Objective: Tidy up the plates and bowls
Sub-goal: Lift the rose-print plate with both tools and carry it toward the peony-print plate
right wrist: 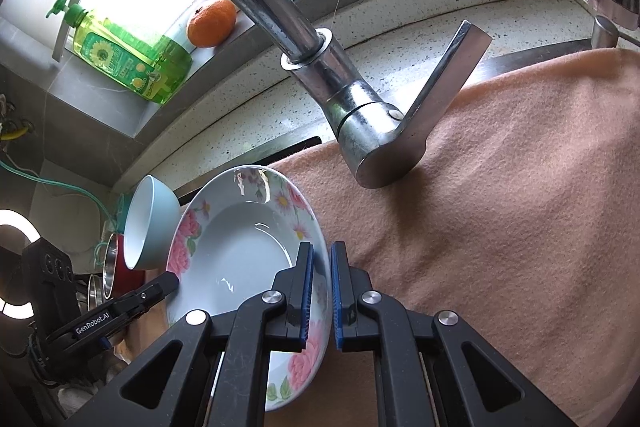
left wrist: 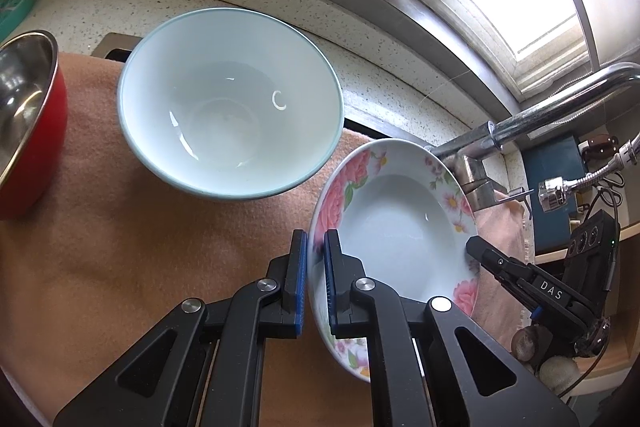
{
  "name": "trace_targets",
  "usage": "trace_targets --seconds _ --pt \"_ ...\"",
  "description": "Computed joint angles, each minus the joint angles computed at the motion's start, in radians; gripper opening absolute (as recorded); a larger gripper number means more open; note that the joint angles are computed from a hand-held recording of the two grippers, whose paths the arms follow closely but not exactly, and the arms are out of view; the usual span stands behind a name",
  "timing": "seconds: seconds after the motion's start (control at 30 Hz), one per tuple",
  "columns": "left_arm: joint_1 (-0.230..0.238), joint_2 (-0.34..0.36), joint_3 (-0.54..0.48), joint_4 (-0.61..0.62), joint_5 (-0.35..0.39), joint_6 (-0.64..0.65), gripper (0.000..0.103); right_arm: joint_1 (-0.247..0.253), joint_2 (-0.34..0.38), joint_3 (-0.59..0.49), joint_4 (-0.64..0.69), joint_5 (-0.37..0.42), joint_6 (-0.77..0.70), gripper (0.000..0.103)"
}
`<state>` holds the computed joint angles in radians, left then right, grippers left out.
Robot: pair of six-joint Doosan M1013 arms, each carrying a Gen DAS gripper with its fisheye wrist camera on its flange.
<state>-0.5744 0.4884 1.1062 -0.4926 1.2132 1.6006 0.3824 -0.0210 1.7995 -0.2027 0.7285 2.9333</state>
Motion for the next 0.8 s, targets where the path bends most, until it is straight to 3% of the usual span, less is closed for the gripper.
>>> trace_targets --seconds 0.8 --pt "0.012 -0.04 0.046 -0.017 -0.01 0.017 0.007 0.031 -0.016 -0.011 -0.028 0.025 0.029 0.008"
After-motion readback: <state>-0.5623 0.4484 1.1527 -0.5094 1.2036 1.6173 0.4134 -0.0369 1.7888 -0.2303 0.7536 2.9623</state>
